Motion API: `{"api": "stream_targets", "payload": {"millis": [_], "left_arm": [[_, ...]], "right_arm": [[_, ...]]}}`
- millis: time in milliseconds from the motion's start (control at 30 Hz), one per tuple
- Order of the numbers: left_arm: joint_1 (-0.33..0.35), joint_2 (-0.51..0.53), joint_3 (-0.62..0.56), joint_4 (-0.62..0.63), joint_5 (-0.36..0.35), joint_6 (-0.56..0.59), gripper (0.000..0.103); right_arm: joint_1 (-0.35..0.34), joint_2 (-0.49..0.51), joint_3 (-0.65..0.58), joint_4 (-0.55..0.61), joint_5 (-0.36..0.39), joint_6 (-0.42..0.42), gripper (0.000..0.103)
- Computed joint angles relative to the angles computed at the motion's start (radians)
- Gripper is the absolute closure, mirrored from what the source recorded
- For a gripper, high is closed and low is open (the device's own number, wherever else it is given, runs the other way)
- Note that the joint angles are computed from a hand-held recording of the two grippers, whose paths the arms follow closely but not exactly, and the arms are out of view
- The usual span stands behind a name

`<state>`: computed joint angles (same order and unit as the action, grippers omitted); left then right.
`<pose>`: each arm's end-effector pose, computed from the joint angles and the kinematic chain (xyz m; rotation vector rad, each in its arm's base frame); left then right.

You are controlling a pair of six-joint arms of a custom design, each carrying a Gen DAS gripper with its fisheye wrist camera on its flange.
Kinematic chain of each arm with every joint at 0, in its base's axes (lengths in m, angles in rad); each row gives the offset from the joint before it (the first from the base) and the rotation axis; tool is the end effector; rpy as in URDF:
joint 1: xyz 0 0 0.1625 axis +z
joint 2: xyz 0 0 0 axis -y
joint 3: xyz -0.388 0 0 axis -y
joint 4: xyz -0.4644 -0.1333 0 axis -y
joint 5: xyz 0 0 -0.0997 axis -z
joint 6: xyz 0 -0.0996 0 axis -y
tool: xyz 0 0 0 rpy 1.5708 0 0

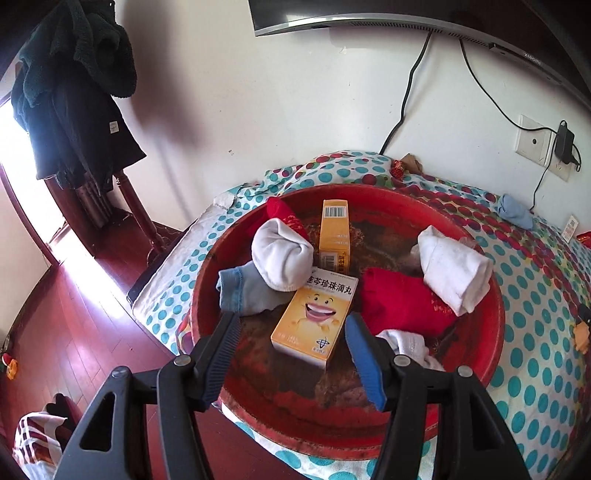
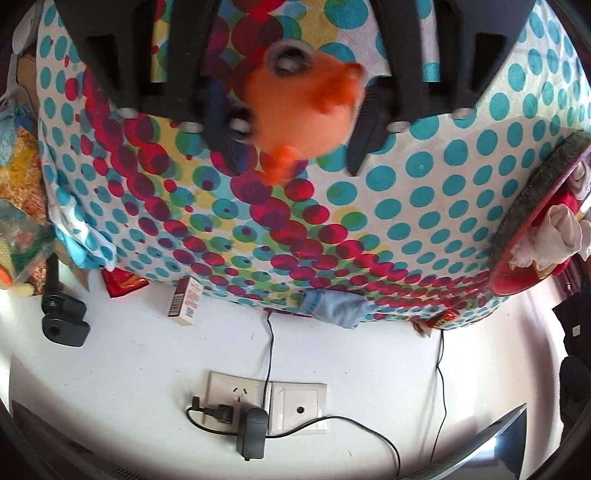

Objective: Organize objects
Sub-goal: 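Carry the orange duck toy into the red tray and open the right gripper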

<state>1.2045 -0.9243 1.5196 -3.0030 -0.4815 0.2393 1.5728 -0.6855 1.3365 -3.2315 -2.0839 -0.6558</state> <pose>-0.0507 -0.7509 0.2549 0.0793 1.9993 -0.9317 0.0860 -0.7961 0.1649 0.4054 -2.1671 0.9581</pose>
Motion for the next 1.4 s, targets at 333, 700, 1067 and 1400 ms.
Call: {"api": "stream_targets", "payload": {"millis": [333, 700, 1067, 1400], "left_arm": [[0.005, -0.007, 0.030, -0.118, -0.026, 0.081, 0.042], [0.021, -0.025, 0.036, -0.121, -0.028, 0.066, 0.038], [0.033, -0.030, 0.032, -0.137, 0.013, 0.019, 0.038], [0.047, -0.053, 0.044, -0.111, -0.002, -0.078, 0.038]], "right_arm": [[0.015, 0.033, -0.020, -0.062, -0.067, -0.047, 0.056], [0.020, 0.040, -0.025, -0.094, -0.098, -0.044, 0.056], [0.028, 0.045, -0.036, -0.073, -0.126, -0.011, 0.056], [0.057, 0.023, -0.004, -0.042, -0.097, 0.014, 0.056]]}}
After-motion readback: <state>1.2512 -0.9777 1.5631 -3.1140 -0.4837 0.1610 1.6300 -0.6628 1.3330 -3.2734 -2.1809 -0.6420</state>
